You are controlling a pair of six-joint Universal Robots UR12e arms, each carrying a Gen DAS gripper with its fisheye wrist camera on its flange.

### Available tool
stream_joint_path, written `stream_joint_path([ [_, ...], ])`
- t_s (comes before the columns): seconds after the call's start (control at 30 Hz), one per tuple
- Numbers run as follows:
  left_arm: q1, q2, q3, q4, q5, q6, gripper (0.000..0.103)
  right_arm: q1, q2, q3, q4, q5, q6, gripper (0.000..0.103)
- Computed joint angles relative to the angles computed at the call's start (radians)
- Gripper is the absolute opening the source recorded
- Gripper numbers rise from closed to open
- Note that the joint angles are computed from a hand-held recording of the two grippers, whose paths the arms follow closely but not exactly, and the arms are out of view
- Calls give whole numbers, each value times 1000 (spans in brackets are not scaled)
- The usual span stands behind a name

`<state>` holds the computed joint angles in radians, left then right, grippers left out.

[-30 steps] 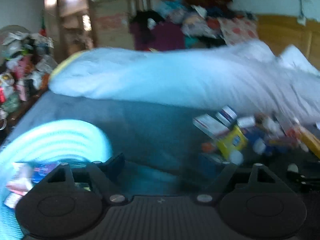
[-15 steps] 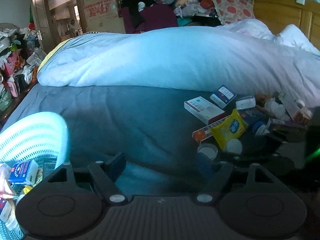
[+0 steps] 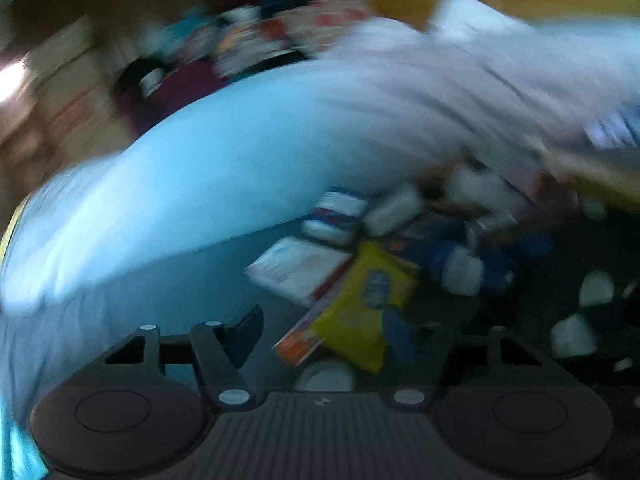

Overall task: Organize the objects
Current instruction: 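Grasp the yellow snack packet with the left tool while the right tool grasps a white cap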

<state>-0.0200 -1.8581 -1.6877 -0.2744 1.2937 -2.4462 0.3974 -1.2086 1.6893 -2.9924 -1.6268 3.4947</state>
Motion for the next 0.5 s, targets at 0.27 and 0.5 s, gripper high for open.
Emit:
stream_joint_path([
  [0.27, -47, -82, 11, 70, 66, 165, 65, -18, 9, 6, -12, 18, 15, 41],
  [0.5, -50, -106, 34, 52, 57, 116, 58, -28, 12, 13, -21, 38, 38, 41],
])
